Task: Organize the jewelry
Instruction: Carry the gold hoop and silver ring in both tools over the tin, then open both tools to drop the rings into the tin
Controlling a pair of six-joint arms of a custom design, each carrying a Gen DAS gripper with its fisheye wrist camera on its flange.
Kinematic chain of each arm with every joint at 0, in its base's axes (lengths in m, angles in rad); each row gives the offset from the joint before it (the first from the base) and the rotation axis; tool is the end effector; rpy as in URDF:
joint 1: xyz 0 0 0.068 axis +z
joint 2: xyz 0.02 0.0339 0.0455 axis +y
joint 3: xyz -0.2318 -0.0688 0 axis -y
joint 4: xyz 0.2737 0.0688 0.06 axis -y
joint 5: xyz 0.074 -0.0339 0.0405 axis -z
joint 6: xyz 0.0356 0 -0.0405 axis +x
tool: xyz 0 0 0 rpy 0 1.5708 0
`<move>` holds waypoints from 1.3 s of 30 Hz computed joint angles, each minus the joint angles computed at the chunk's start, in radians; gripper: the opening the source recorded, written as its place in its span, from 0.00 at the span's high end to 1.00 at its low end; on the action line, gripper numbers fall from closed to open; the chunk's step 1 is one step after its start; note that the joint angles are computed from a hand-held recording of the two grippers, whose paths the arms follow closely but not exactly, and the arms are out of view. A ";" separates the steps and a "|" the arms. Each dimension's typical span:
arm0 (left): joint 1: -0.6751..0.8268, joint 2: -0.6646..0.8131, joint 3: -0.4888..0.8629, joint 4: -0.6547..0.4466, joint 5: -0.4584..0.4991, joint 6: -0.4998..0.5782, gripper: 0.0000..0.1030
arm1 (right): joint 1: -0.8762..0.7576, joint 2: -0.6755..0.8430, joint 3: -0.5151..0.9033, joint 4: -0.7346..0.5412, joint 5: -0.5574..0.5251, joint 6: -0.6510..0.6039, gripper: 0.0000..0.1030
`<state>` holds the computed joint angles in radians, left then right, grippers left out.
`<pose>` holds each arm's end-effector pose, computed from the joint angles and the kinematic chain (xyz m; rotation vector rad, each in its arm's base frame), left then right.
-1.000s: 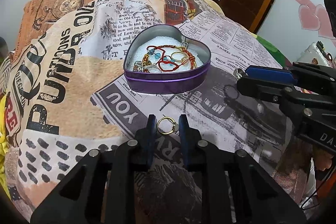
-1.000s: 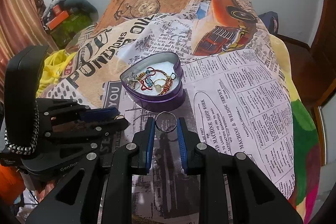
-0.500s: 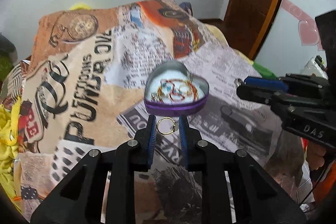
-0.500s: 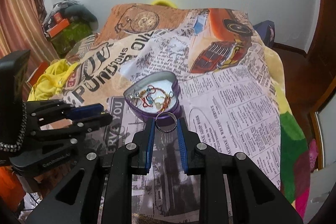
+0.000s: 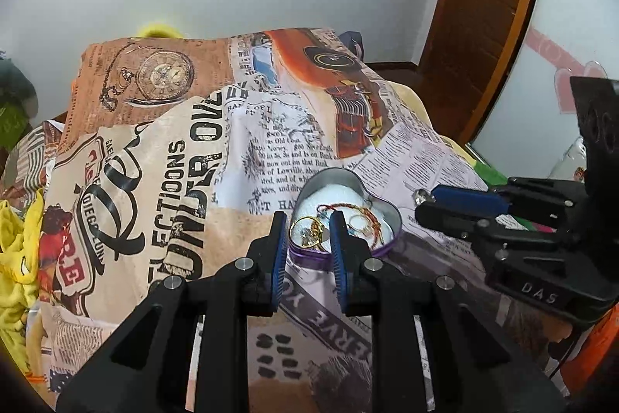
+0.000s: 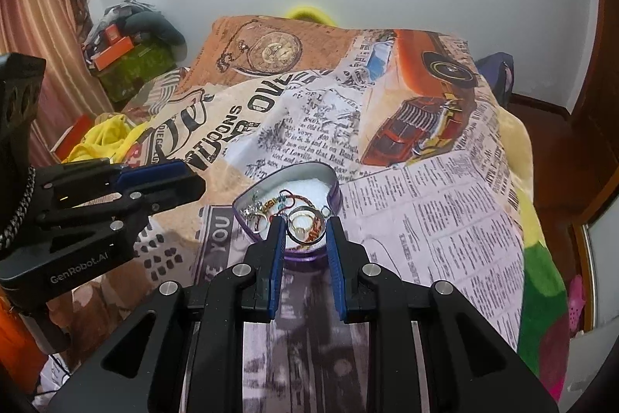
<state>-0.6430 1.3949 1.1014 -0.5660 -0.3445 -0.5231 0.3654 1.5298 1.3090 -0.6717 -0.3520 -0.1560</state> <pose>0.2705 -0.1876 0.2385 -0.0109 2.3690 -0.1401 0.3301 0.1394 0.2601 -0.7814 2.3316 0.5246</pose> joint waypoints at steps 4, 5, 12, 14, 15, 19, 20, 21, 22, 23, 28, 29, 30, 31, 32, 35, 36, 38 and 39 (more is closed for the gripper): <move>0.028 0.023 0.010 0.017 0.027 0.013 0.80 | 0.013 0.056 0.041 -0.003 0.012 -0.008 0.81; 0.037 0.033 0.015 0.021 0.040 0.016 0.80 | 0.012 0.071 0.053 -0.008 0.007 -0.010 0.81; 0.074 0.100 0.040 0.052 0.109 0.030 0.80 | 0.015 0.126 0.091 -0.026 -0.003 -0.017 0.81; 0.084 0.119 0.047 0.059 0.134 0.031 0.80 | 0.018 0.132 0.096 -0.030 -0.002 -0.026 0.81; 0.092 0.131 0.052 0.061 0.150 0.030 0.80 | 0.020 0.134 0.097 -0.032 0.000 -0.030 0.81; 0.101 0.156 0.062 0.069 0.176 0.026 0.80 | 0.026 0.148 0.107 -0.036 0.007 -0.047 0.81; 0.100 0.159 0.062 0.072 0.174 0.026 0.80 | 0.027 0.147 0.107 -0.038 0.007 -0.051 0.81; 0.096 0.159 0.063 0.072 0.170 0.027 0.80 | 0.027 0.155 0.114 -0.044 0.006 -0.055 0.81; 0.098 0.160 0.064 0.071 0.172 0.031 0.80 | 0.027 0.155 0.115 -0.046 0.005 -0.056 0.81; 0.098 0.160 0.064 0.071 0.174 0.036 0.80 | 0.026 0.155 0.116 -0.047 0.005 -0.056 0.81; 0.088 0.137 0.069 0.054 0.168 0.039 0.80 | 0.025 0.147 0.122 -0.060 0.010 -0.050 0.77; 0.084 0.124 0.069 0.048 0.161 0.037 0.80 | 0.025 0.140 0.118 -0.058 0.012 -0.047 0.76; 0.078 0.111 0.070 0.040 0.152 0.033 0.80 | 0.024 0.128 0.114 -0.057 0.015 -0.046 0.76; 0.072 0.096 0.070 0.032 0.143 0.029 0.80 | 0.024 0.112 0.108 -0.057 0.020 -0.045 0.76; 0.067 0.081 0.068 0.026 0.135 0.025 0.80 | 0.024 0.091 0.100 -0.056 0.027 -0.042 0.76; 0.040 0.015 0.071 -0.005 0.091 0.014 0.80 | 0.022 0.023 0.076 -0.052 0.041 -0.032 0.76; 0.030 -0.004 0.075 -0.017 0.074 0.011 0.80 | 0.021 -0.002 0.069 -0.051 0.043 -0.027 0.76; -0.002 -0.039 0.092 -0.051 0.018 0.002 0.79 | 0.013 -0.059 0.056 -0.054 0.042 -0.015 0.76; -0.027 -0.059 0.106 -0.074 -0.027 -0.003 0.79 | 0.011 -0.084 0.050 -0.053 0.044 -0.009 0.76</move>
